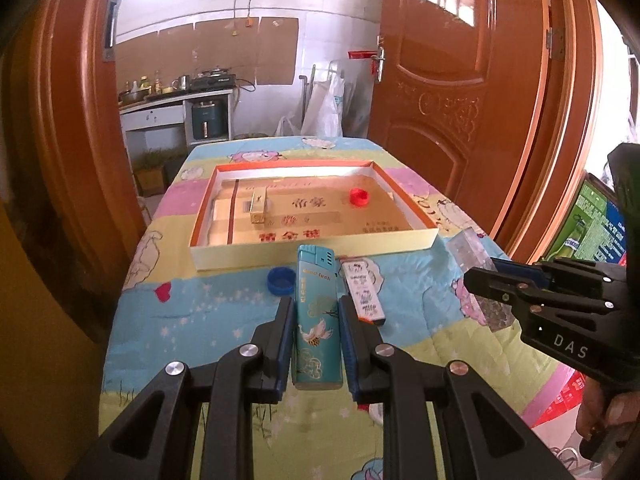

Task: Organize rigid objects
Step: 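Lift and carry the blue lighter and glitter tube over the box lid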

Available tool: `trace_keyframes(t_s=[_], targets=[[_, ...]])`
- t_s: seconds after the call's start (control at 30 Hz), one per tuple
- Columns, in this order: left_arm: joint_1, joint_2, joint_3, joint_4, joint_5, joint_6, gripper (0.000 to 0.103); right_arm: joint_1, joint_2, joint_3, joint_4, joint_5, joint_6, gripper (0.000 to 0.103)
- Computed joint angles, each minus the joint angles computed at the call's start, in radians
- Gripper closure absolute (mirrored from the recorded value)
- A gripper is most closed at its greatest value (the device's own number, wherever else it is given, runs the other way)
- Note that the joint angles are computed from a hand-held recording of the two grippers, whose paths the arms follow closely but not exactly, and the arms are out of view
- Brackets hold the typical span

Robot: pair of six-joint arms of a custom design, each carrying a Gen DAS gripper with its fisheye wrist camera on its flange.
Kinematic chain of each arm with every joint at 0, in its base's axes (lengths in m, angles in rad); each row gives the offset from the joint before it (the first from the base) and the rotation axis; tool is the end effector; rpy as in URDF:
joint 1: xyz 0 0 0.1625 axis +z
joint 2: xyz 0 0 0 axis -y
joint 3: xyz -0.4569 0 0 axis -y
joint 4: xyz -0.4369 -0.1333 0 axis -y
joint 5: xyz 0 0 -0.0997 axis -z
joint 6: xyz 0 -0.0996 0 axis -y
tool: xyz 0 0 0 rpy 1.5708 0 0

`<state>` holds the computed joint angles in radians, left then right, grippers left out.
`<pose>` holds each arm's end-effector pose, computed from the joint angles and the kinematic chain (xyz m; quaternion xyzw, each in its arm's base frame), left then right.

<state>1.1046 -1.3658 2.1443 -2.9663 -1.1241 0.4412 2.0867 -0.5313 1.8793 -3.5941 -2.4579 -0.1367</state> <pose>-0.0840 -0.5593 0.2875 0.3468 0.8646 -0.2987 0.2073 0.3485 -0.5009 -0.0189 0.1385 -0.8528 0.3702 0.3413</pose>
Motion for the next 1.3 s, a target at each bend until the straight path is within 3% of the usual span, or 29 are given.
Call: trace_keyframes(t_s=[0.53,1.3], targets=[[-0.005,0.089,-0.123,0.042,-0.007,0.011,0.080,-0.035,-0.028,-0.051,-0.001,0.021,-0.092,0.083],[0.004,0.278,-0.360,0.173,-0.014,-0.029,0.080,-0.144,-0.048,-0.181,0.127,0.141,-0.142,0.083]])
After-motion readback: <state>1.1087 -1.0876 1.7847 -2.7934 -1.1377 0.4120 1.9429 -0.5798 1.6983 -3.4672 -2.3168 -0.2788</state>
